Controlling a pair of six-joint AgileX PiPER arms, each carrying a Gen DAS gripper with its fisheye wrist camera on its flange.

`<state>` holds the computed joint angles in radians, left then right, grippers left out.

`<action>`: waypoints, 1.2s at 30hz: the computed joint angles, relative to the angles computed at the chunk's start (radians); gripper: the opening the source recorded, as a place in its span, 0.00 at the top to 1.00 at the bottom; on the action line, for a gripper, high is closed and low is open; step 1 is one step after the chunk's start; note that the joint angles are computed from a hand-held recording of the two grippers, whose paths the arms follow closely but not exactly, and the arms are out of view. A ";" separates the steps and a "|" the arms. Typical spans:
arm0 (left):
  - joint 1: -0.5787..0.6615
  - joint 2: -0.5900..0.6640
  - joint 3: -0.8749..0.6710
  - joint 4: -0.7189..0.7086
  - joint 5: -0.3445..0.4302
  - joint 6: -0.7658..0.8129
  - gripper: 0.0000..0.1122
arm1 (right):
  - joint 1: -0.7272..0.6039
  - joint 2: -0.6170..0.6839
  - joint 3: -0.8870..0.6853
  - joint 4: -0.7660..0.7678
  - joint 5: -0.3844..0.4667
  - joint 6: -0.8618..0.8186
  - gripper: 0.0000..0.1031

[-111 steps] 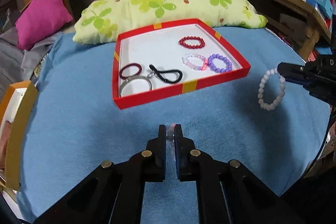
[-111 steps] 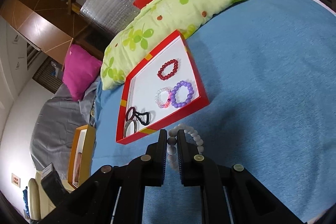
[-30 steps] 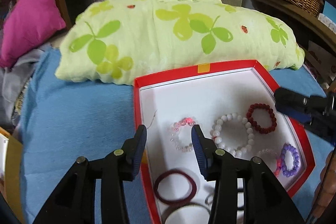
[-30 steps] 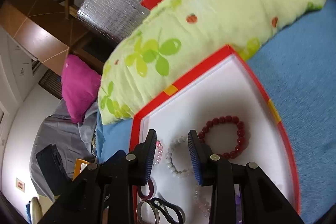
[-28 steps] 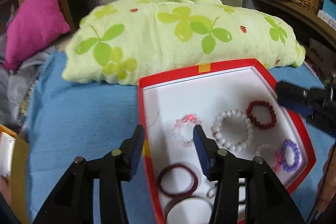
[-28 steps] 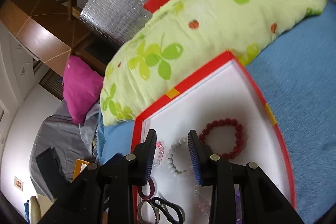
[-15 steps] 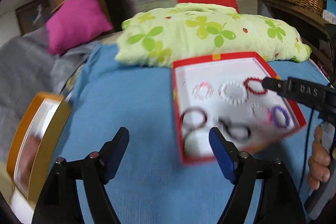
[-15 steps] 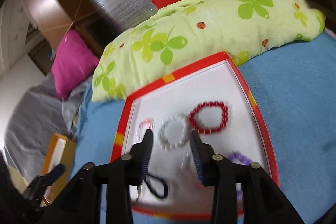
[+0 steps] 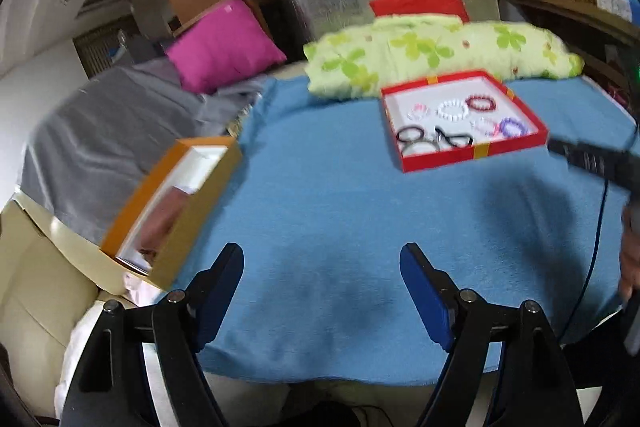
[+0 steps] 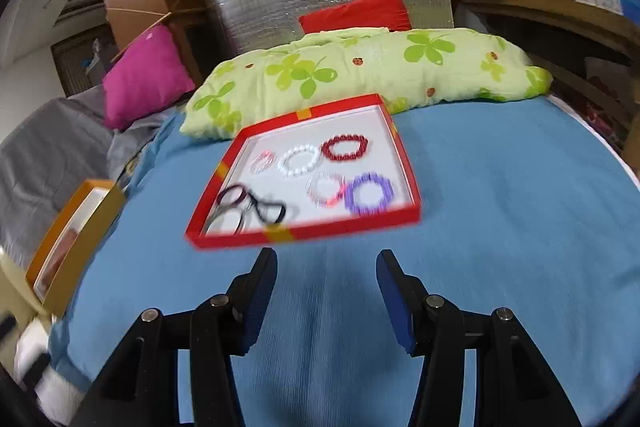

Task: Organize jewelry

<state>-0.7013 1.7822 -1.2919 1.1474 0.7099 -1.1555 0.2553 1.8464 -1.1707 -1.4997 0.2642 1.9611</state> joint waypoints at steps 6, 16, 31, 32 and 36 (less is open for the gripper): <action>-0.065 -0.120 0.055 0.000 0.018 -0.018 0.27 | 0.122 -0.220 0.222 0.034 0.163 -0.093 0.41; -0.137 -0.203 0.057 -0.011 0.013 -0.048 0.27 | 0.205 -0.557 0.430 0.251 0.354 -0.252 0.36; -0.108 -0.183 0.133 0.027 -0.003 -0.157 0.27 | 0.267 -0.709 0.478 0.331 0.457 -0.307 0.33; -0.111 -0.184 0.132 0.027 -0.002 -0.157 0.27 | 0.271 -0.706 0.476 0.329 0.455 -0.305 0.33; -0.139 -0.184 0.124 0.049 0.019 -0.163 0.27 | 0.298 -0.678 0.470 0.310 0.446 -0.264 0.33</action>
